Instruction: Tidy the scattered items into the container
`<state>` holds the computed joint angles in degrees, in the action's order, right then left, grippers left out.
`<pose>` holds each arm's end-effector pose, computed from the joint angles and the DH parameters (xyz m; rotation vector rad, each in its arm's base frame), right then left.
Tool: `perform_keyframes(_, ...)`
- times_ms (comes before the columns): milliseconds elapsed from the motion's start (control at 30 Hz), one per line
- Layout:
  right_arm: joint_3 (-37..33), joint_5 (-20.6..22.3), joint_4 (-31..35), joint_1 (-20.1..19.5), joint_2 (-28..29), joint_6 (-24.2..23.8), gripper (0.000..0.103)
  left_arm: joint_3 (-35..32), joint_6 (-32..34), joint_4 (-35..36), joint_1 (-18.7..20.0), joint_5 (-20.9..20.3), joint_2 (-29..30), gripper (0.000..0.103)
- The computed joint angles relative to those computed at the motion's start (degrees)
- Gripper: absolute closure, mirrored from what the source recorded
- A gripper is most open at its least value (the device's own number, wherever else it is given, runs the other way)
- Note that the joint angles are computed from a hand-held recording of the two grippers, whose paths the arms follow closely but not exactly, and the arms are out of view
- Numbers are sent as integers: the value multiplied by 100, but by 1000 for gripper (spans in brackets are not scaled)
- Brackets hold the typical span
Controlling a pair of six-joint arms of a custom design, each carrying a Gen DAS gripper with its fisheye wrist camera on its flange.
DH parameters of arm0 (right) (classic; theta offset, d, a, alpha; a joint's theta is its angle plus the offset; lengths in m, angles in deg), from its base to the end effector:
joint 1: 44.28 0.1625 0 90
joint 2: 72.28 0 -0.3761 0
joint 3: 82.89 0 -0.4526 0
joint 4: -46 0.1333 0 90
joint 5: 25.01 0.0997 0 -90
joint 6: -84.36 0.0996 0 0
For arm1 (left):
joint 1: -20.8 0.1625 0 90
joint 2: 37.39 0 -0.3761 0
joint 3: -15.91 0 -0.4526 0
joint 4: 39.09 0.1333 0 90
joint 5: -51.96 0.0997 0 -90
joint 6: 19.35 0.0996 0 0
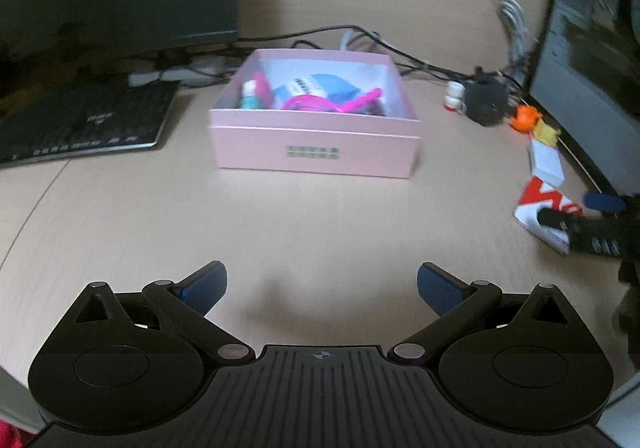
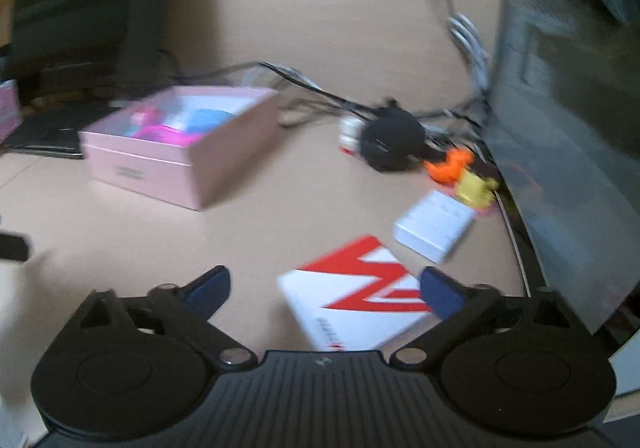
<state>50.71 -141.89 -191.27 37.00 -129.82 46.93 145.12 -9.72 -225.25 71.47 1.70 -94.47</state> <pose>0.0225 -0.4356 0.1063 0.1647 -2.0269 1.1327 -0.1427 -0.4849 0.0181 0.8532 2.3337 -0.7391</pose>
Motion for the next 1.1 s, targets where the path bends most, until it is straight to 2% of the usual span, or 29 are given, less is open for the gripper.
perform_keyframes(100, -117, -11, 8, -173, 10, 397, 24, 75, 212, -45, -61, -101, 31, 0)
perform_keyframes(233, -143, 315, 216, -446, -49, 832, 25, 188, 325, 64, -74, -197, -56, 0)
perform_keyframes(300, -140, 455, 269, -471, -46, 774, 25, 234, 273, 102, -47, -209, -116, 0)
perform_keyframes(367, 23, 909, 616, -527, -236, 827, 25, 252, 215, 169, -5, -208, -157, 0)
perform_keyframes(433, 141, 1295, 988, -506, -335, 686, 25, 255, 165, 249, 41, -210, -179, 0)
perform_keyframes(533, 165, 1448, 1390, -304, -325, 337, 26, 282, 131, 360, 74, -221, -248, 0)
perform_keyframes(567, 145, 1400, 1298, -208, -273, 252, 26, 309, 148, 355, 74, -222, -284, 0)
perform_keyframes(633, -67, 917, 559, 47, 44, 71, 26, 366, 161, 348, 80, -215, -367, 0)
perform_keyframes(733, -1065, -747, -764, 463, 899, -755, 26, 417, 118, 395, 144, -222, -477, 0)
perform_keyframes(767, -1394, -1130, -956, 480, 1070, -912, 26, 427, 100, 413, 170, -218, -507, 0)
perform_keyframes(800, -1598, -1363, -908, 450, 1113, -828, 25, 441, 81, 422, 193, -213, -538, 0)
perform_keyframes(867, -1936, -1734, -553, 349, 1147, -495, 25, 476, 63, 428, 222, -205, -616, 0)
perform_keyframes(933, -2275, -1987, -375, 263, 1293, -529, 25, 546, 81, 383, 229, -174, -728, 0)
perform_keyframes(1000, -2497, -2096, -361, 197, 1435, -727, 25, 627, 107, 361, 225, -120, -866, 0)
perform_keyframes(1100, -2413, -2020, -111, 126, 1314, -483, 26, 693, 95, 407, 243, 12, -1036, 0)
